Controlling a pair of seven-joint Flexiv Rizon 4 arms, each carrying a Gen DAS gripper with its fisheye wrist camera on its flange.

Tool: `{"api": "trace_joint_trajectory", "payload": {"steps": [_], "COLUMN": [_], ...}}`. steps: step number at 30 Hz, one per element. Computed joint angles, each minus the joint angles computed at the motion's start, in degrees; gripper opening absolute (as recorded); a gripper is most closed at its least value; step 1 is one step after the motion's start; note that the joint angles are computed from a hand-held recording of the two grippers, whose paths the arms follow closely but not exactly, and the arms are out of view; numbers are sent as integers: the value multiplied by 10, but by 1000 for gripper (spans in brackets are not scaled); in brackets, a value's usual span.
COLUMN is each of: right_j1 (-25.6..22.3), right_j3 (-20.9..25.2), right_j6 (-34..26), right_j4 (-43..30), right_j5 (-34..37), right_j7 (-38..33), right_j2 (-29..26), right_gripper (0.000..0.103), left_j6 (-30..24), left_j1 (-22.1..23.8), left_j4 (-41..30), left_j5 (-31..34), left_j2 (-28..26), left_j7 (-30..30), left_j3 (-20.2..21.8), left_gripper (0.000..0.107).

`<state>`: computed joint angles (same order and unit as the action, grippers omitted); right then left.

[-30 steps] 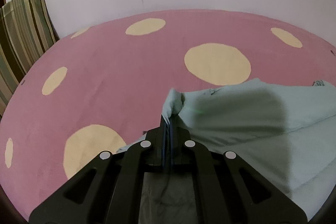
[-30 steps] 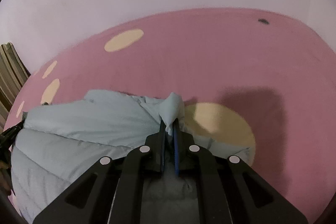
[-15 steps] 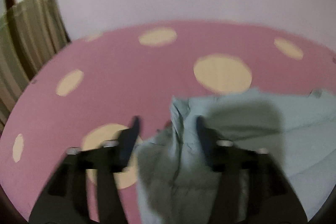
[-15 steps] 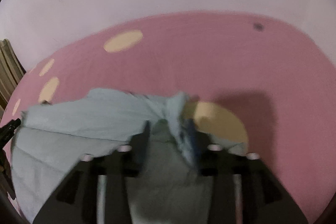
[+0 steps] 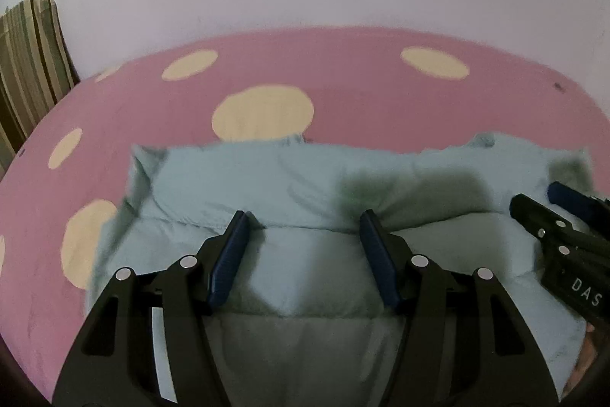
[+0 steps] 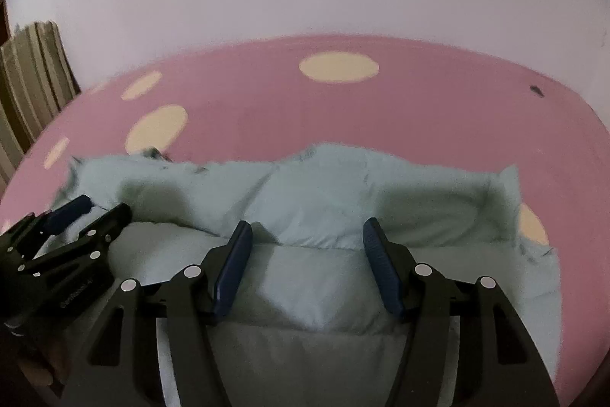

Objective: Fold large clothes

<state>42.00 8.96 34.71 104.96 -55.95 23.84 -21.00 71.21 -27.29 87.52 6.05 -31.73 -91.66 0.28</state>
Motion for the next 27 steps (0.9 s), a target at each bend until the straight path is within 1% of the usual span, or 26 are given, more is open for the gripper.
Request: {"api": "trace_joint_trajectory", "payload": {"steps": [2,4,7,12,13,15,16,18,19,20,21,24,27], "right_j1": [-2,0,2,0,0,-1,0,14,18,21,20,11,0], "right_j3": [-1,-4,-8,-10,-10,-9,-7,2,9,18,25,43,48], "right_j6": [9,4,5,11,11,12,7,-38,-66,-94,-107,-129,-110], "right_j4": [3,0,1,0,0,3,7,26,32,38,45,62,79], "right_j5": [3,2,-3,1,1,1,0,-15,-14,-9,-3,25,34], "right_j7": [6,6,12,10,10,13,20,45,49,53,56,59,62], "right_j2": [-7,-14,-22,-25,-22,-11,-1,30,41,52,59,69,61], "right_gripper": [60,60,60,61,60,60,60,60,61,61,61,61,61], "left_j6": [0,3,9,-11,-13,-17,-11,15,35,44,50,31,32], "left_j1": [-7,-14,-17,-18,-15,3,21,36,43,44,46,39,43], "left_j4": [-8,-17,-20,-32,-32,-19,3,42,64,74,84,82,77], "left_j5": [6,17,23,24,22,3,-15,-31,-33,-33,-33,-18,-11], "left_j2": [-11,-21,-30,-36,-33,-17,2,31,46,52,57,50,35], "left_j7": [-12,-20,-26,-22,-19,-3,9,17,16,12,7,-17,-26], "left_j3": [9,18,22,22,19,-2,-19,-28,-24,-17,-11,20,22], "left_gripper": [62,62,63,63,62,62,62,63,63,63,64,64,66]}}
